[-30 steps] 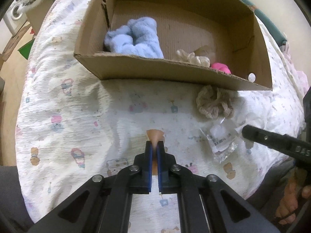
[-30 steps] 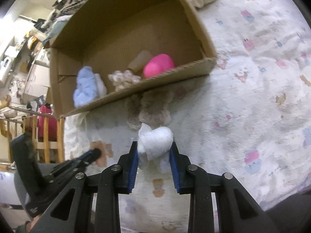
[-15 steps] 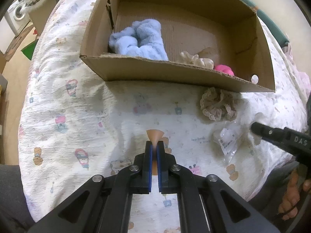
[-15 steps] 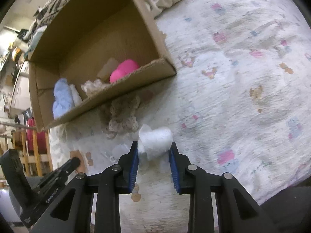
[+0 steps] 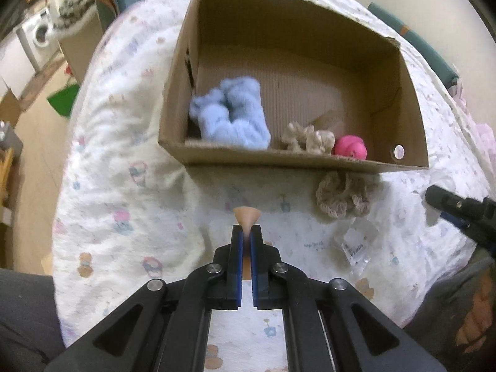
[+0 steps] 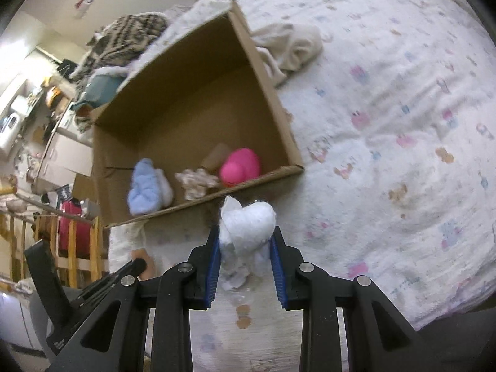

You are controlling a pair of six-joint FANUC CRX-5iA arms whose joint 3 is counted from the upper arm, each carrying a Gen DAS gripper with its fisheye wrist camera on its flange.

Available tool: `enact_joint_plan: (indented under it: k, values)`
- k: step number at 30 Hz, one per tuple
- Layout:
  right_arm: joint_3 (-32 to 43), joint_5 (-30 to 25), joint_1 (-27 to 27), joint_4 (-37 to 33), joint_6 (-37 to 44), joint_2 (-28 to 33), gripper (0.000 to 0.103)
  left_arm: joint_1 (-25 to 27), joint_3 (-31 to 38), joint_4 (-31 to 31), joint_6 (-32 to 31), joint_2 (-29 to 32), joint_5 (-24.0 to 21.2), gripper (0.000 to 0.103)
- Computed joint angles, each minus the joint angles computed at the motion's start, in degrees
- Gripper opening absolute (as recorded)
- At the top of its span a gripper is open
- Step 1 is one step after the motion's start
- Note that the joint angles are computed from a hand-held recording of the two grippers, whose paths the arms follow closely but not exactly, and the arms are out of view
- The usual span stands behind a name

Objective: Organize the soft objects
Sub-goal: 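Carry the tube and white cloth into the box and open both tools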

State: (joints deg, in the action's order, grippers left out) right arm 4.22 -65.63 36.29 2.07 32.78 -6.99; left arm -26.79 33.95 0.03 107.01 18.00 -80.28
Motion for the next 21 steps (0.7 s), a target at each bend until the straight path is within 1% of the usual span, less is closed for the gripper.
enact_joint_plan:
  k: [4, 8, 12, 21]
  values:
    - [0.36, 1.72, 1.58, 2.61, -0.07, -0.18, 0.031, -0.40, 0.11, -0.78, -0.36, -1.13, 1.31, 0.004]
    - [1.55, 2.45, 2.73, 5.16, 0.63, 0.63, 0.031, -0.25, 2.95, -0.34, -1.68, -0.79, 1.88, 0.004]
    - [3.48, 2.76, 2.26, 4.68, 2.50, 1.94, 0.031, 0.14, 7.65, 0.45, -3.53, 0.91, 2.05, 0.004]
    - [8.30, 3.22, -0.44, 3.75, 7.11, 5.18, 0.031, 0.09, 21.22, -1.26, -7.41, 8.27, 0.24, 0.004]
